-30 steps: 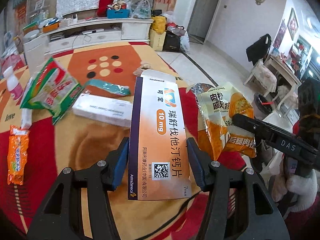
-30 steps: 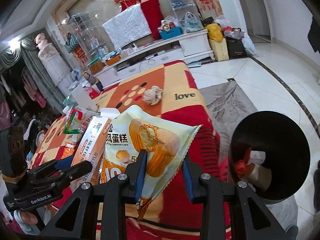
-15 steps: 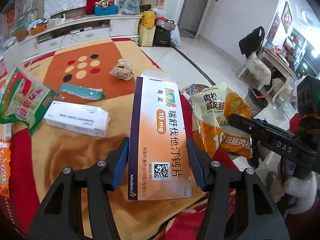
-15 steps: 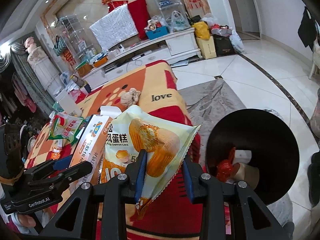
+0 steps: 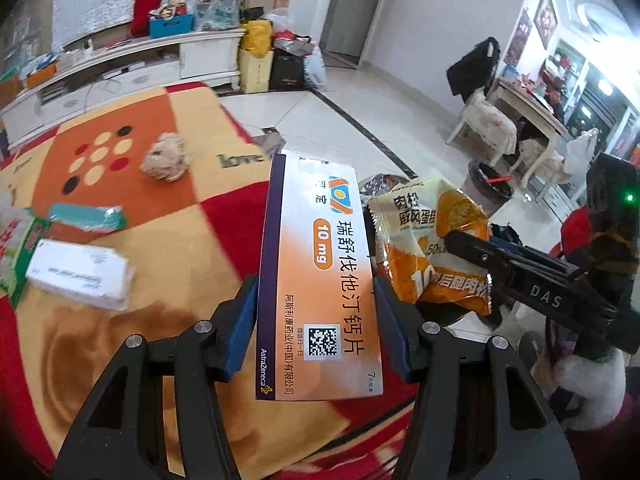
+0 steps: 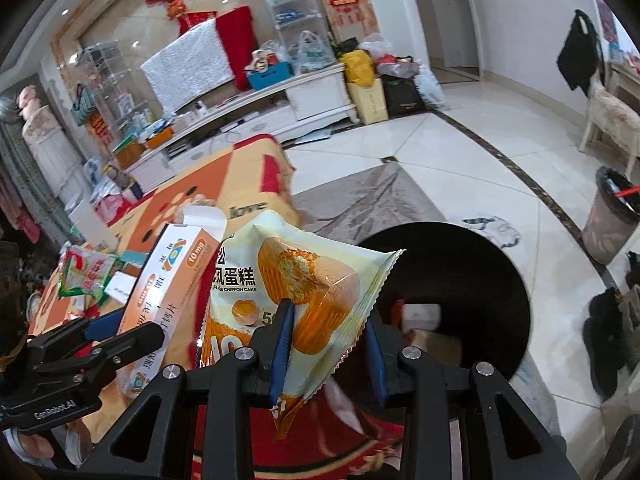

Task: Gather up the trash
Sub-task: 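Carry the medicine box and cake bag over the black bin, then open both tools to drop the box and bag into the bin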

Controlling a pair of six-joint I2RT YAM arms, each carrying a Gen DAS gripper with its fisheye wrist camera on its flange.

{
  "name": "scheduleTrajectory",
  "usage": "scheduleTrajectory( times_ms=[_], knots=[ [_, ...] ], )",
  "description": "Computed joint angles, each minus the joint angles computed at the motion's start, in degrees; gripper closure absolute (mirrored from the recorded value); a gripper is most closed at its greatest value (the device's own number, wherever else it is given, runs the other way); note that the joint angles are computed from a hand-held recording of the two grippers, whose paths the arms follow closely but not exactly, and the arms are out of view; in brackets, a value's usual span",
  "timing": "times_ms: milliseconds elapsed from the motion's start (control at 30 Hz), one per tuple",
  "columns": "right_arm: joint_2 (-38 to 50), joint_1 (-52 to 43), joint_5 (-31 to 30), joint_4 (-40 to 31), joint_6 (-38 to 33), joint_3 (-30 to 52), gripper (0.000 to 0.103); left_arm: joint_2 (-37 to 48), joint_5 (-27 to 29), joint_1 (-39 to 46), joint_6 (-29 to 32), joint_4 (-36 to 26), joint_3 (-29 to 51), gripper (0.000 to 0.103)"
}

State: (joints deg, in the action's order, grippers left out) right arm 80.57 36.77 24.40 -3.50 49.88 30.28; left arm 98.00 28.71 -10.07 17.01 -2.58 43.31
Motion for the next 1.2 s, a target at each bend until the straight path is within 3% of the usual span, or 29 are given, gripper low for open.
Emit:
scheduleTrajectory(
  times_ms=[500, 1133, 1167, 1200],
  knots=[
    [-6.91, -8.43, 0.26, -4.03, -0.85, -6.82, 0.071, 8.06, -2.46, -12.16, -7.17, 1.93, 6.68, 0.048],
    [-3.12, -13.51, -0.80, -1.99, -2.77, -7.62, 0.071, 14.84, 0.35, -14.34, -8.05, 3.23, 10.46, 0.046],
    [-2.69, -13.67, -0.86, -1.88, -2.62, -7.43, 0.070, 14.90, 0.16, -14.40, -7.76, 3.00, 10.60, 0.046],
    [-2.21, -13.92, -1.04, -1.72, -2.49, -7.23, 0.061, 14.99, -0.14, -14.41, -7.25, 2.53, 10.82, 0.045]
  ],
)
